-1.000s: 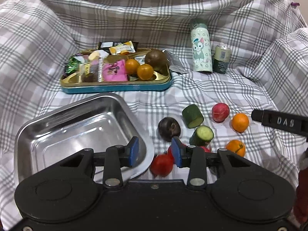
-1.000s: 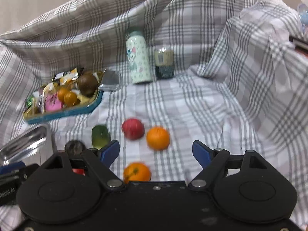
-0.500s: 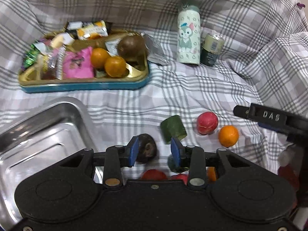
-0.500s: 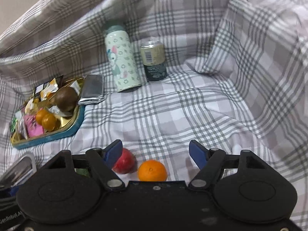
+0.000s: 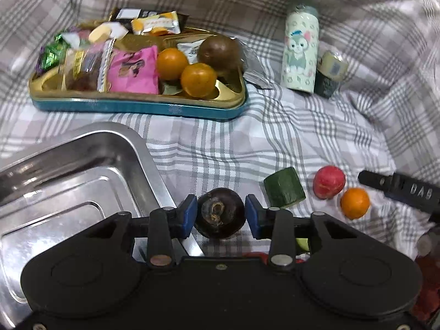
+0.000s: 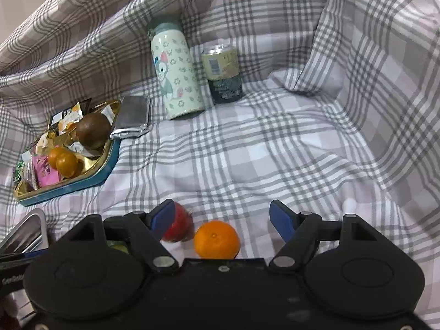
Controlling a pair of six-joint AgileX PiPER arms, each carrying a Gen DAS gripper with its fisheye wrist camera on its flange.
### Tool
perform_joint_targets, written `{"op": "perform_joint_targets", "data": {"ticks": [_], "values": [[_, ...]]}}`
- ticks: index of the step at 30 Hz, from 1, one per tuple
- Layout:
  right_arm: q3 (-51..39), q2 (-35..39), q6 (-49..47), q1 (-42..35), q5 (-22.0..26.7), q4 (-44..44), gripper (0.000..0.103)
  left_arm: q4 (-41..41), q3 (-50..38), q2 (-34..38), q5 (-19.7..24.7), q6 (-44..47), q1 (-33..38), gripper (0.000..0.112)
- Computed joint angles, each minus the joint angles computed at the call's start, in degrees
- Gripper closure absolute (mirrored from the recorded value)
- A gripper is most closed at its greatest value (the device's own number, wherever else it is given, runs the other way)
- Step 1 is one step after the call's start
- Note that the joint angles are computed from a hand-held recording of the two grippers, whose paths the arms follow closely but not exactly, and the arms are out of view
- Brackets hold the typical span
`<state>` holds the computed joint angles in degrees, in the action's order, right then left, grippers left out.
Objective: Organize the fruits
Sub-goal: 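Move the left gripper toward a cucumber piece while the right gripper approaches an orange, then close the left gripper on the cucumber piece while the right gripper grasps the orange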
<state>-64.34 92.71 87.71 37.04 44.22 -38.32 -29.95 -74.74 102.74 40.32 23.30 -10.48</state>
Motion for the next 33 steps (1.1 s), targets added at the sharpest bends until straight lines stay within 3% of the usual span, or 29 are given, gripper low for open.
{"op": "perform_joint_targets", "data": {"ticks": [12,15,19,22,28,33], "values": [[-1.0,1.5,-6.6,-1.4,0.1,5.4,0.028,-1.7,0.5,-0.9,-0.3,3.4,0.2,0.066],[-2.0,2.7,-8.9,-1.4,0.7,6.7,0.036,-3.4,1.3,-1.8,-1.1,5.6,0.4,0.066],[-3.6,4.6,-13.2,-2.0,0.8,9.8,0.055,-4.9,1.7,-1.9,-1.4,7.6,0.3,0.066],[-5.2,6.3,-15.4,-2.0,1.6,11.1,0.06,-5.9,3.5,-3.2,-3.0,11.5,-1.1,0.066],[-5.6,7.3,-14.1,-0.8,1.9,8.8,0.061,-5.4,4.8,-4.7,-4.8,13.1,-4.8,0.066],[-1.9,4.1,-12.8,-1.7,-3.0,8.7,0.061,-0.4,4.1,-4.2,-5.8,8.5,-8.2,0.066]]}}
